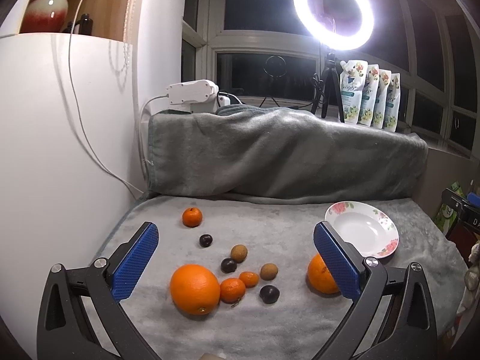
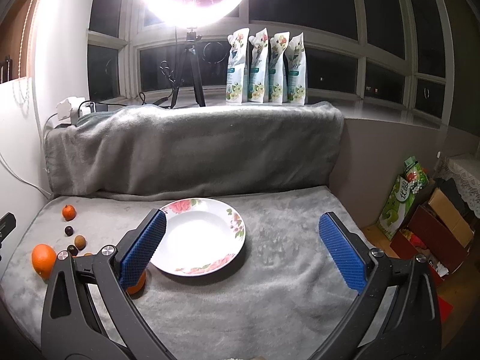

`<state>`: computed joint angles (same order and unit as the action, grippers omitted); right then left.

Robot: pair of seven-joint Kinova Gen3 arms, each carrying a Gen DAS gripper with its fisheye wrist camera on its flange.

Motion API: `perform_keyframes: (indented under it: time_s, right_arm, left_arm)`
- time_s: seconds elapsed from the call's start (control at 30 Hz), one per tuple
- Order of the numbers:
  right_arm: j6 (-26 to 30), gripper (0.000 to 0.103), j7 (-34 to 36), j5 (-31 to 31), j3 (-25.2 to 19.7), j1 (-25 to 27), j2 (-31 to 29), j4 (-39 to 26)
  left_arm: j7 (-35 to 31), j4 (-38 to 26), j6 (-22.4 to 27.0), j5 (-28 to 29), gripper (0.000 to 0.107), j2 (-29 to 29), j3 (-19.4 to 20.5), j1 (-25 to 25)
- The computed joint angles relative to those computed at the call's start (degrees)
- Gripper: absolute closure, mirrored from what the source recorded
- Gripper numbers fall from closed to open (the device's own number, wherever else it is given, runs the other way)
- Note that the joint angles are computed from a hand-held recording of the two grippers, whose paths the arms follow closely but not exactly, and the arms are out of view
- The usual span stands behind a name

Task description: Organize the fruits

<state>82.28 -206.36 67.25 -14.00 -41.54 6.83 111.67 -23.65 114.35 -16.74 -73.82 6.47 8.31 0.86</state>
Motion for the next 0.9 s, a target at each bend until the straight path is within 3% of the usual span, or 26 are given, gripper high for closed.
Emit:
perform_keyframes:
  time_s: [0.9]
  right_arm:
    - [-0.03,0.0,0.13,0.44,0.23,-0.14,0.4,-0.41]
  left_arm:
    - [1.01,-0.18,-0.78,-0.61,0.005,0.24,-0.48,-0.26]
